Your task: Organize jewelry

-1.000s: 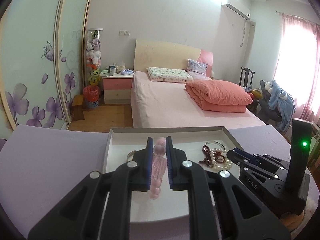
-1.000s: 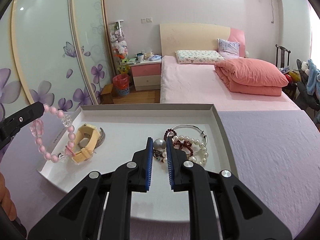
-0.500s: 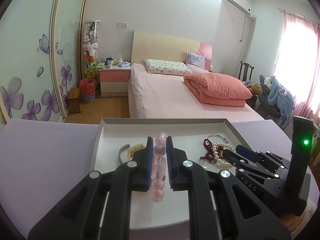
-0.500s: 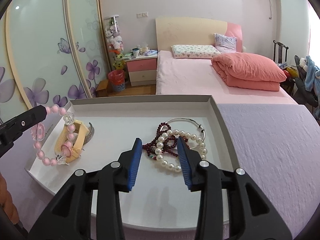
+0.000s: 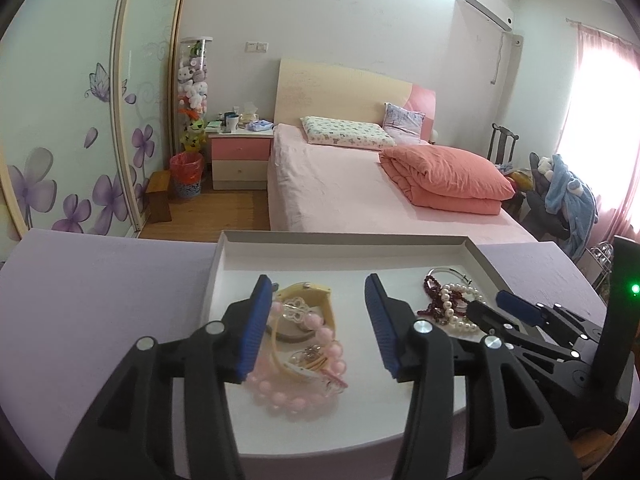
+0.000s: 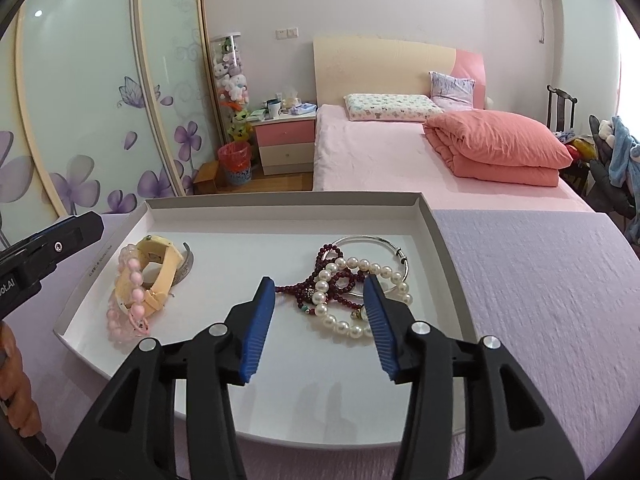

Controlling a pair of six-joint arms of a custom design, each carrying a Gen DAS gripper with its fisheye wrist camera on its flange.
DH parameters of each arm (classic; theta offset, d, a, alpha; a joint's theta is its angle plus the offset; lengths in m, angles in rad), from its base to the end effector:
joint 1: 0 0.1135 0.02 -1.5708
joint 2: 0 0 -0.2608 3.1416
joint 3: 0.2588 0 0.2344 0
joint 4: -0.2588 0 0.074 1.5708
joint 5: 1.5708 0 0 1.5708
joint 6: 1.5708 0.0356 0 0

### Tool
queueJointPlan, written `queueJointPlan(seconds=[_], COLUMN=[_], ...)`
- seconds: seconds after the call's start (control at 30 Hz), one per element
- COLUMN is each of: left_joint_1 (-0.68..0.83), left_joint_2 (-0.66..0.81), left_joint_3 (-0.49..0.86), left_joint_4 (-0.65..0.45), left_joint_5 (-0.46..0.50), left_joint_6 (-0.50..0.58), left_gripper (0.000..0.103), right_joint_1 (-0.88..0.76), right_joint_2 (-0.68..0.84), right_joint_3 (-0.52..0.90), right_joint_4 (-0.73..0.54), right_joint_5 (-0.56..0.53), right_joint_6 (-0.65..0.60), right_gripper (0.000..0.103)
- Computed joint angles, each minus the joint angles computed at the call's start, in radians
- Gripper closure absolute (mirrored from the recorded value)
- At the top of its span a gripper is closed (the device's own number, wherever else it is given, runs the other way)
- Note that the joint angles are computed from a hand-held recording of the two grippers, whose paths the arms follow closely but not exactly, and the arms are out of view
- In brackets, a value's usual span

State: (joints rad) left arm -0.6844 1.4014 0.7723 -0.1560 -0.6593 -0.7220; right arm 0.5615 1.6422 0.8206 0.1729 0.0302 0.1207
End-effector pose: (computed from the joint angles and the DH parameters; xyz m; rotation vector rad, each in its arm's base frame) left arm 0.2205 -0.1518 0.2135 -0.3439 2.1362 -0.0150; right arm 0.2750 0.1717 0.1824 -0.4734 2.1902 0.3405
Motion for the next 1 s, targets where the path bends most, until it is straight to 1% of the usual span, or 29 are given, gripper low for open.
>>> queueJointPlan(seconds=[0.1,0.27,0.3,0.37,0.5,0.57,0.7,0.73,0.8,0.87,0.9,1.0], left_joint_1=[-0.009,-0.04,-0.051,-0.076,-0.129,-0.161,-0.248,-0.28,-0.36,-0.424,-0.473,-0.569], left_joint_2=[-0.027,-0.069,-0.075,-0.097,-0.133,-0.147,-0.168,-0.174,-0.175,-0.169,-0.159,-0.127], left_joint_3=[-0.013,-0.029,-0.029,-0.043,-0.066,-0.071,-0.058,-0.047,-0.022,0.008,0.028,0.076], left_joint_4=[-0.026,-0.074,-0.087,-0.11,-0.157,-0.188,-0.293,-0.339,-0.441,-0.534,-0.604,-0.753], left_joint_5=[-0.024,-0.071,-0.082,-0.106,-0.148,-0.174,-0.247,-0.273,-0.332,-0.369,-0.396,-0.435], left_joint_6=[-0.017,-0.046,-0.058,-0.084,-0.144,-0.18,-0.279,-0.316,-0.412,-0.498,-0.569,-0.725], left_gripper=[0.048,0.035,0.031,0.027,0.016,0.014,0.007,0.006,0.004,0.004,0.004,0.004], right_joint_1=[0.003,0.016,0.02,0.028,0.043,0.048,0.065,0.071,0.082,0.094,0.099,0.127], right_joint_2=[-0.019,-0.067,-0.079,-0.106,-0.16,-0.195,-0.278,-0.307,-0.354,-0.423,-0.447,-0.545], right_joint_3=[-0.017,-0.054,-0.064,-0.085,-0.131,-0.162,-0.214,-0.229,-0.249,-0.281,-0.292,-0.336], right_joint_4=[0.002,0.003,0.004,0.007,0.018,0.025,0.01,0.0,-0.016,-0.041,-0.049,-0.083], right_joint_5=[0.002,0.009,0.009,0.015,0.022,0.024,0.035,0.04,0.05,0.056,0.059,0.073], right_joint_6=[0.007,0.012,0.012,0.012,0.013,0.016,0.023,0.024,0.029,0.034,0.038,0.057], right_gripper=[0.053,0.04,0.038,0.029,0.021,0.019,0.016,0.015,0.012,0.008,0.008,0.004])
